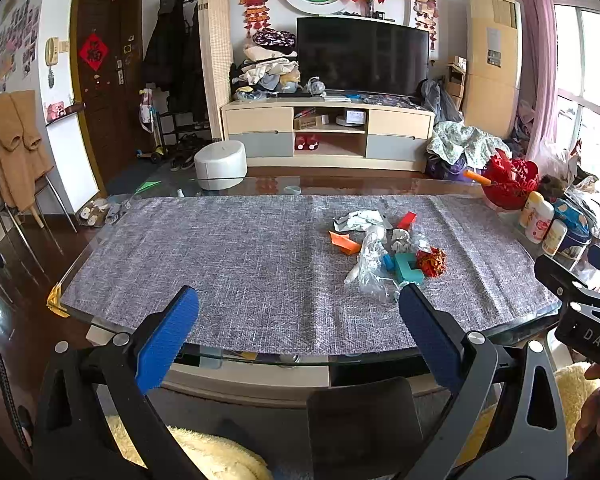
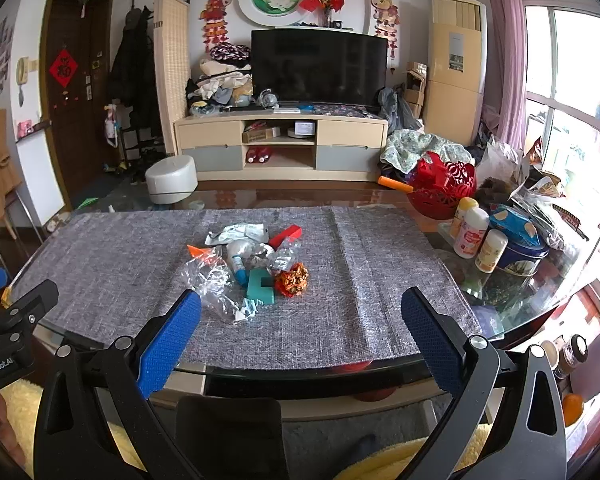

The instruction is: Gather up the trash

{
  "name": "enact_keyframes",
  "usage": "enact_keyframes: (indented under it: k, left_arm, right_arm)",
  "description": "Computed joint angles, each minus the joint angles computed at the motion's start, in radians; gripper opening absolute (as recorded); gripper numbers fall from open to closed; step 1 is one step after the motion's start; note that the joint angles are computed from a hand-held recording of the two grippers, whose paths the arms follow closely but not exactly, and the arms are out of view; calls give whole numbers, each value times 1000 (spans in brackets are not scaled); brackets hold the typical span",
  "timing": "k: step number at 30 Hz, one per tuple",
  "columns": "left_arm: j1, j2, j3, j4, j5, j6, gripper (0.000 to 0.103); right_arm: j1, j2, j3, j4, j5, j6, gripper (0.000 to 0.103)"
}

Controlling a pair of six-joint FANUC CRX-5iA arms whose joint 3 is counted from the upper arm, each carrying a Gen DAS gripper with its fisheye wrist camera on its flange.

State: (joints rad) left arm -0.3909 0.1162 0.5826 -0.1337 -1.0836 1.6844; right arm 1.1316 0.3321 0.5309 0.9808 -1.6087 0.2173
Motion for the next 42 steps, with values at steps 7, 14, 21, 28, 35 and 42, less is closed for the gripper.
enact_keyframes:
  k: [7, 14, 21, 28, 35, 42]
  left_arm:
    - [9, -14, -23, 5, 15, -8, 95]
    - [11, -13, -21, 7, 15, -9, 95]
    - [15, -17, -25, 11, 16, -12, 95]
    - [15, -11, 6, 9, -6, -10, 95]
    - [23, -1, 29, 18, -19, -20, 95]
    - [17, -11, 9, 11, -6, -13, 95]
  right_arm:
    - [0, 0, -6, 1, 5, -5, 100]
    - [1, 5, 2, 5, 1, -4, 100]
    - [0, 0, -4, 6, 4, -10, 100]
    - [0, -2, -6, 8, 4, -12, 100]
    - [0, -1, -4, 8, 4, -12, 100]
    - [1, -5, -10, 8, 6, -15, 100]
